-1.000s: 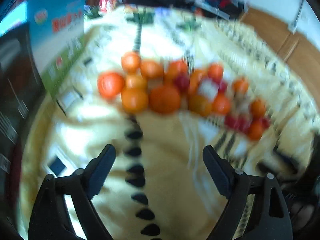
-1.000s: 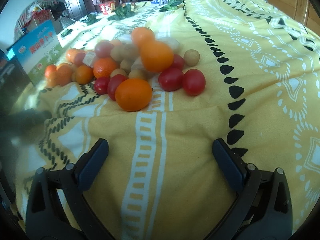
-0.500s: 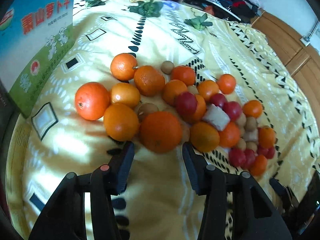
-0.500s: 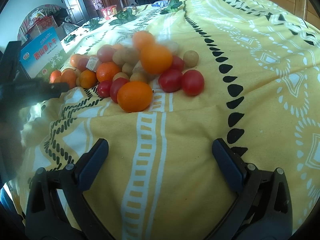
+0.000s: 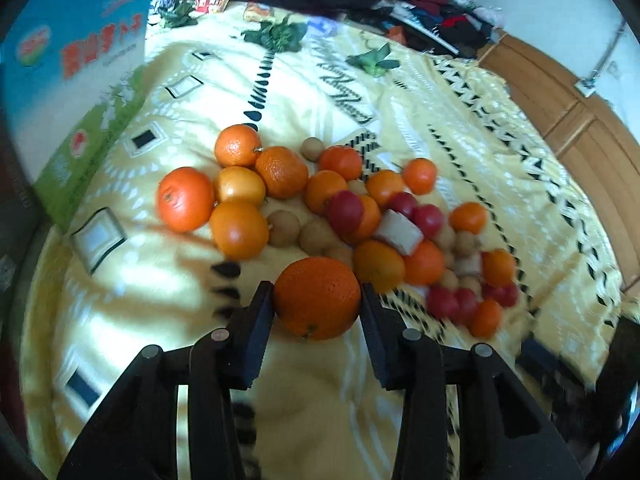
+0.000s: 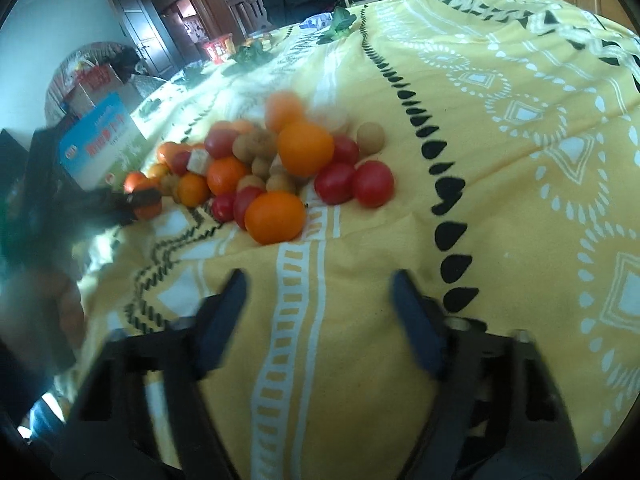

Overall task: Organize fruits
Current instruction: 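Grasp a large orange with the left tool while the right tool grasps a red tomato, then carry the orange and tomato over the steel bowl with both tools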

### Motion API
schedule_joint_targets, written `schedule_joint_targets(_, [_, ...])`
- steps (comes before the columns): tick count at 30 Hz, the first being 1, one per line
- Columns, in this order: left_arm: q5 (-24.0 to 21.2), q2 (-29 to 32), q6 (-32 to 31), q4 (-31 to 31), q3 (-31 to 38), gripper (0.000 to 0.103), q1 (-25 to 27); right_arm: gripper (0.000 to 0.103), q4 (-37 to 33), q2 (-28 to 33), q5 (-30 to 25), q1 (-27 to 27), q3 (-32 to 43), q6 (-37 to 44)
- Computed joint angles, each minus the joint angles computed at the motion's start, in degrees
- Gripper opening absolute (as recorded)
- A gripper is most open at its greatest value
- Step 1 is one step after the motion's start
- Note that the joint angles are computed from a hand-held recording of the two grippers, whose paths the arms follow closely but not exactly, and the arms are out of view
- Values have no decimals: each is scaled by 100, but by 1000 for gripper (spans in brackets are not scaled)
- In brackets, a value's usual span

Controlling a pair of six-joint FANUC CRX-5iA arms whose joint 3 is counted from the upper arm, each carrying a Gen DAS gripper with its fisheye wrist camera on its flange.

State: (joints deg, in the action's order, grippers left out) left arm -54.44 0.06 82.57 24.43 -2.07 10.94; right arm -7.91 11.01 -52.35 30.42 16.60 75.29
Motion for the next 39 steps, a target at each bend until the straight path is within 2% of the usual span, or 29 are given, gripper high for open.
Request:
schedule_joint_targets(3, [16,-318,-246,316,-349,44,114,57,387,22,96,17,69,-206])
schedule_joint_targets(7, [27,-489,-493,568,-557,44,134,53,666,454,-188,-17,573,-164])
schedule_joint_targets(9, [21,-474,-542,665,-574,44,114,38,653,763,-494,-43,949,-42])
schedule_joint_targets(11, [24,-469,-626,757,-607,44,90,36,788,926,-559,-14,1078,-46])
schedule_joint_targets(15, [14,-418,-737,878,-625,44,11,36,1041,986,-431,19,1021,-123])
schedule_joint_targets(19, [16,-430,-791,912,-644,44,-51,36,896,1007,-449,-41,1034,-40])
schedule_joint_targets(21, [13,-470,-801,947,-653,44,-48,27,763,1035,-571,-54,1130,90])
schedule_joint_targets(27, [3,-829,-892,1025,-668,44,105,27,752,716,-316,14,898,66])
schedule_joint_targets(34, [-136,-1595,-1098,1217,-736,44,756,27,777,43,7,307,609,72])
schedule_joint_targets(39, [-420,-2298,-1266,1545,-931,44,1922,27,527,-10,3,661,1039,394])
